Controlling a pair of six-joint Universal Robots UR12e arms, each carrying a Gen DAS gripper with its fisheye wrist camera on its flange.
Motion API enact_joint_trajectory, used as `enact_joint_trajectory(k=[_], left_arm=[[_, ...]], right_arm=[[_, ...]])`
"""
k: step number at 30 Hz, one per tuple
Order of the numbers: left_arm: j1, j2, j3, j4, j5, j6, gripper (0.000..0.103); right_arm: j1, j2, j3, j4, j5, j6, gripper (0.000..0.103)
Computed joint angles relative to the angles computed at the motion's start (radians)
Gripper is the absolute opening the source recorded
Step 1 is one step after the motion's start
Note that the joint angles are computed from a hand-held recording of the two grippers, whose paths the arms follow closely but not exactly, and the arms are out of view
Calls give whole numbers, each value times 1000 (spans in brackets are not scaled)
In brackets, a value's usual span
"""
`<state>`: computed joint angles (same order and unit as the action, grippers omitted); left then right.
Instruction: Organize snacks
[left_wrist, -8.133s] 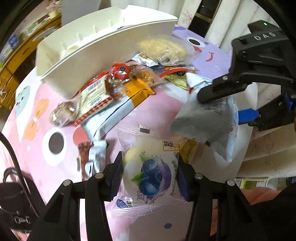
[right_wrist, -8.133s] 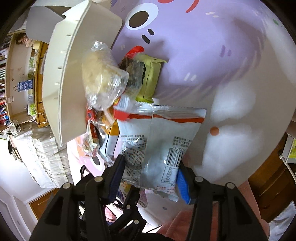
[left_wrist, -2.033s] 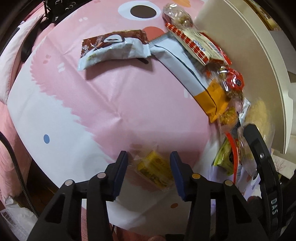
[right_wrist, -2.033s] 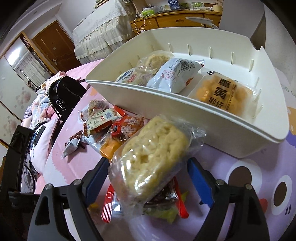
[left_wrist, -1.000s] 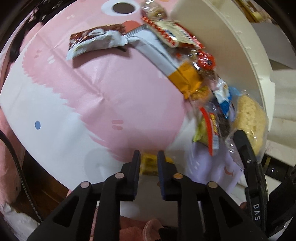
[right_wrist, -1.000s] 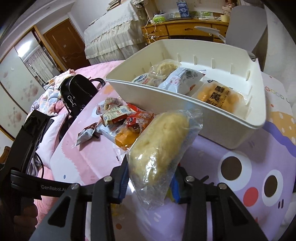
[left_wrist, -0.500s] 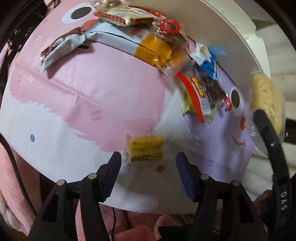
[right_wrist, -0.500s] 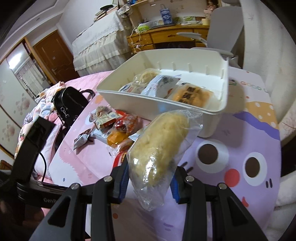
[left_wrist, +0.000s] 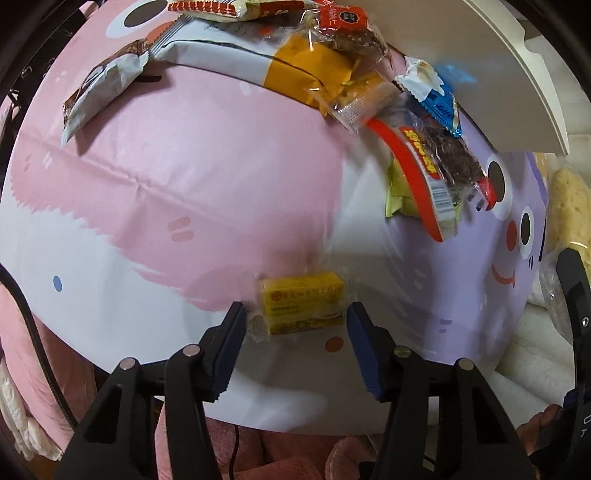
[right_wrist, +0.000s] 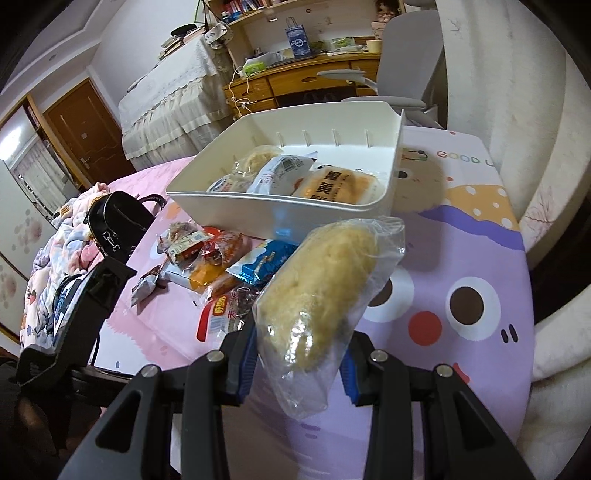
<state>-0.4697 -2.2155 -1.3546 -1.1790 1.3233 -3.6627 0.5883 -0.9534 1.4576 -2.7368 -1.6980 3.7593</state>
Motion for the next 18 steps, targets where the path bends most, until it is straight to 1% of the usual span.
enact_joint_trajectory(k=[2, 4, 7, 8, 10, 15, 18], left_arm=[[1, 6, -2, -2, 4, 11, 54], [4, 6, -4, 5, 9, 15, 51], [6, 4, -3, 12, 7, 20, 49], [11, -5, -2, 21, 3, 26, 49], [19, 12, -19, 23, 2, 35, 48], [31, 14, 1, 8, 6, 53, 48], [40, 16, 27, -21, 12, 88, 48]], right_arm=[[1, -2, 1, 3, -5, 0, 37], [3, -2, 1, 6, -9, 1, 37], [6, -3, -1, 14, -11, 3, 37], [7, -3, -2, 16, -11, 1, 37], [9, -3, -5, 21, -13, -3, 37], [15, -2, -20, 29, -19, -20, 37], [18, 2, -31, 31, -23, -23, 37]])
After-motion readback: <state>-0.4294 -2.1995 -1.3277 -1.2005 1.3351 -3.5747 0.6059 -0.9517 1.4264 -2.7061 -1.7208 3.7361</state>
